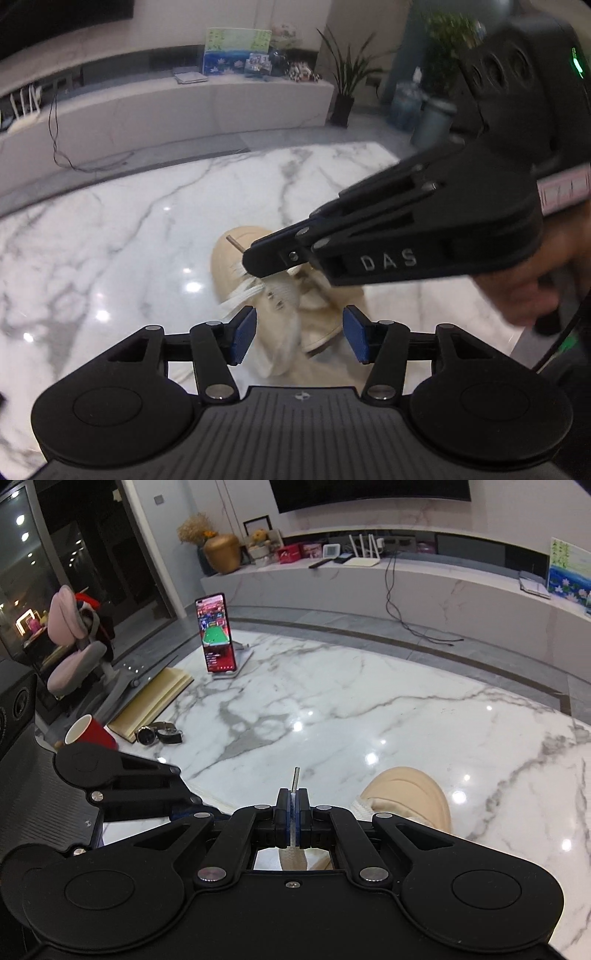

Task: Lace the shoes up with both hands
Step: 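Bring the lace tip to the next eyelet with the right gripper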

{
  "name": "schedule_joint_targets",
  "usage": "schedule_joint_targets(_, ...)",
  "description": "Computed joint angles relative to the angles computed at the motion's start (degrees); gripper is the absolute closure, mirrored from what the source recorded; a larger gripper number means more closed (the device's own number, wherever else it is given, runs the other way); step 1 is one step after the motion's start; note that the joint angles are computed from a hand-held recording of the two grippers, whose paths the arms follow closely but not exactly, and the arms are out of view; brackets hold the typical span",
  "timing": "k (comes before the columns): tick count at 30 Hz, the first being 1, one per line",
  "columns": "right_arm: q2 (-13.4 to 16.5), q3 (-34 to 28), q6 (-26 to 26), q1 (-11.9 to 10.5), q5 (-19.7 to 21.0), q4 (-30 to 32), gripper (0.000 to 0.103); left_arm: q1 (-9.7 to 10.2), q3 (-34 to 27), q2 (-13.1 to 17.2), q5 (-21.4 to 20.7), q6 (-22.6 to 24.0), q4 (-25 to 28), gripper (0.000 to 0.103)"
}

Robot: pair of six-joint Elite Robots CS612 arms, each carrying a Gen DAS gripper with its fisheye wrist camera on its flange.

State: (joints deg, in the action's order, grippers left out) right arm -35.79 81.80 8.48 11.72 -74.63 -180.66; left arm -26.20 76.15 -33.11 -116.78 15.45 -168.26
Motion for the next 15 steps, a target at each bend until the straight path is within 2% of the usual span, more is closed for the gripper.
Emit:
schedule_joint_targets(6, 0.03, 0.00, -0.04, 0.00, 0.70, -0.58, 0.102, 0.02, -0.30, 0.55, 1.69, -4.01, -3.11, 0.060)
schedule_joint_targets(8, 0.07, -0.06, -0.06, 0.04, 0.72, -0.51, 0.102, -0.13, -0.39, 0.66, 1.79, -4.32, -3.68, 0.069)
schedule_joint_targets(10, 0.07, -0.04, -0.01, 0.04, 0.74, -0.48, 0.102, -0.22, -0.62, 0.76, 2.14, -4.16, -3.28, 0.091)
schedule_joint_targets(13, -0.10, 0.18, 0.03, 0.00, 0.63, -0.36, 0.102, -0.28, -0.61, 0.89, 2.07, -3.76, -3.78, 0.101)
schedule_joint_targets(15, -0.21, 0.34, 0.01, -0.02, 0.39, -0.36, 0.102, -0.33, -0.25, 0.79, 2.09, -3.13, -4.87, 0.101)
